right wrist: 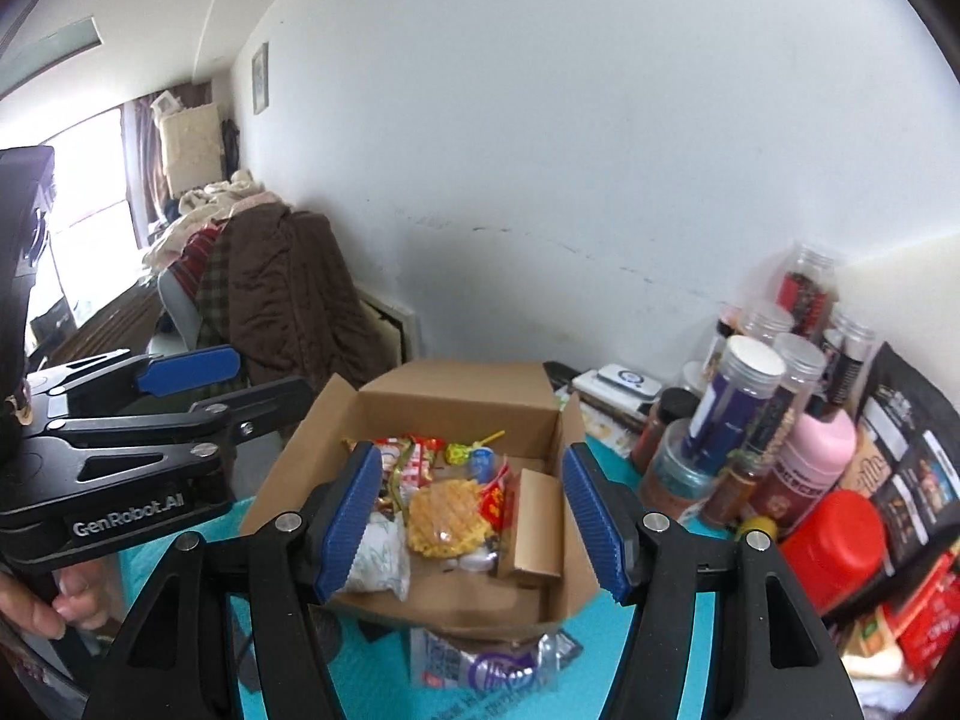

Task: Organize snacks
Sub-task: 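Withdraw both grippers from the box toward the silver-and-purple GOZK bag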

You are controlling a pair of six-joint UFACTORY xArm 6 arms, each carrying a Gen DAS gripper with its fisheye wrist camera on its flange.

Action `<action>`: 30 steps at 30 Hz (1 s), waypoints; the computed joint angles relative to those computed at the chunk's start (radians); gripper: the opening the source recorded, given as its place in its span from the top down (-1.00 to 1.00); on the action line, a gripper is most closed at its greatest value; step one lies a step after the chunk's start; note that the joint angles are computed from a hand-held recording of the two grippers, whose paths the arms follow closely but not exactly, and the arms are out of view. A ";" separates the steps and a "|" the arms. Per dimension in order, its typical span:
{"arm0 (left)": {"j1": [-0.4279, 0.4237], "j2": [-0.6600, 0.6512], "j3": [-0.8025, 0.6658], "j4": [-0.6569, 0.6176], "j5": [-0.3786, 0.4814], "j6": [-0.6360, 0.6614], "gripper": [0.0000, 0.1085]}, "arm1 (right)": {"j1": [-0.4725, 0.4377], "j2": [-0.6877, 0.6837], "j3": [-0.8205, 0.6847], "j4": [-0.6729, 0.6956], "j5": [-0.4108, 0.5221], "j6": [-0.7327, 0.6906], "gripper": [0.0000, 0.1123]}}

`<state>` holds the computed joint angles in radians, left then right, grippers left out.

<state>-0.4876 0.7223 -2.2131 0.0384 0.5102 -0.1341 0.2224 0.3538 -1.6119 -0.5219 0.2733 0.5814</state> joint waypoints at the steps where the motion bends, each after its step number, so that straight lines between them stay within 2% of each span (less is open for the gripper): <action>1: -0.003 -0.030 0.050 0.004 -0.023 -0.003 -0.09 | -0.001 -0.023 0.030 -0.026 -0.010 0.025 -0.13; 3: -0.008 -0.076 0.123 0.013 -0.055 -0.010 -0.12 | -0.003 -0.052 0.069 -0.063 -0.019 0.059 -0.13; 5: -0.013 -0.121 0.198 0.021 -0.089 -0.018 -0.47 | -0.004 -0.088 0.114 -0.109 -0.026 0.101 -0.14; 6: -0.014 -0.150 0.249 0.038 -0.124 -0.033 -0.49 | -0.006 -0.106 0.138 -0.140 -0.031 0.130 -0.18; 8: -0.017 -0.192 0.318 0.086 -0.161 -0.074 -0.50 | -0.010 -0.140 0.182 -0.179 -0.039 0.169 -0.20; 15: -0.033 -0.277 0.463 0.071 -0.216 -0.057 -0.50 | -0.020 -0.230 0.306 -0.280 -0.061 0.267 -0.28; 22: -0.058 -0.335 0.576 0.008 -0.252 0.013 -0.50 | -0.031 -0.278 0.396 -0.315 -0.086 0.310 -0.29; 30: -0.076 -0.351 0.658 -0.009 -0.286 0.025 -0.50 | -0.044 -0.298 0.477 -0.324 -0.138 0.321 -0.29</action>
<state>-0.5631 0.3709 -1.5554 0.0296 0.2241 -0.1090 0.1787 0.0560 -1.1354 -0.8457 0.1352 0.9025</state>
